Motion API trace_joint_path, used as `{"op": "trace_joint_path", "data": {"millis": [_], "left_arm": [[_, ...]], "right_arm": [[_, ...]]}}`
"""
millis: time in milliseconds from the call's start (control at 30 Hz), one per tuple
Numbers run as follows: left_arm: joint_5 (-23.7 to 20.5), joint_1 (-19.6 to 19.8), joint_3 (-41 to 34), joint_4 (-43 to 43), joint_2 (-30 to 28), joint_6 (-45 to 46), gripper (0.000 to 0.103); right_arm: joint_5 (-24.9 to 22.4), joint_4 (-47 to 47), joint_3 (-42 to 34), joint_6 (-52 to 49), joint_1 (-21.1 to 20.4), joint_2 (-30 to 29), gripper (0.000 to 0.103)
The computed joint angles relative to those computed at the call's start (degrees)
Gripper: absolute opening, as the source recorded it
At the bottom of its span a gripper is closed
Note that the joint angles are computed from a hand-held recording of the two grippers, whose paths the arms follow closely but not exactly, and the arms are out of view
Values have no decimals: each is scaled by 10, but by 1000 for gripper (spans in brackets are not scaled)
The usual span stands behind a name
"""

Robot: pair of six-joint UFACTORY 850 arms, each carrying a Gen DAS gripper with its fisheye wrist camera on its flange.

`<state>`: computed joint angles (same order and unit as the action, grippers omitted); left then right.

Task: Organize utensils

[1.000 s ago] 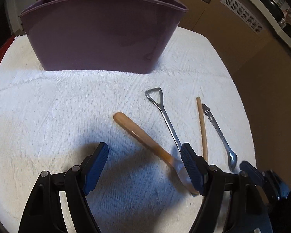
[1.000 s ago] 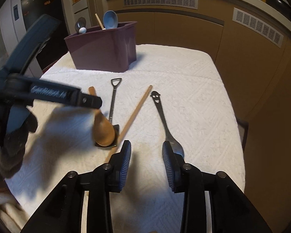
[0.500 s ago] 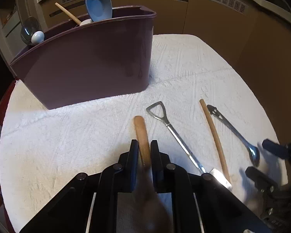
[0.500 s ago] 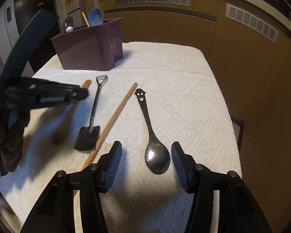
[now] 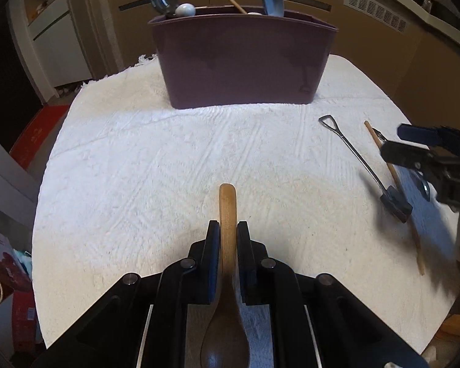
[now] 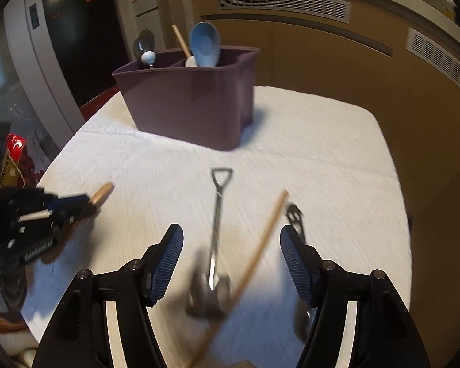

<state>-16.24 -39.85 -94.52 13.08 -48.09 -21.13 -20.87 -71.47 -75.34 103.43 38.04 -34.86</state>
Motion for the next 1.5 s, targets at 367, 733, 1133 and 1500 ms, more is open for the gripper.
{"op": "trace_joint_path", "data": {"millis": [367, 733, 1133, 1500], "left_arm": [[29, 9, 35, -201, 18, 183, 16], [31, 13, 44, -285, 25, 267, 24], [-40, 25, -31, -308, -15, 275, 27], [-48, 6, -45, -122, -18, 116, 10]], "right_arm": [[-58, 261, -197, -277, -26, -139, 50], [-85, 279, -229, -332, -11, -154, 23], [-46, 90, -68, -118, 28, -33, 23], [-42, -2, 4, 0, 41, 27, 23]]}}
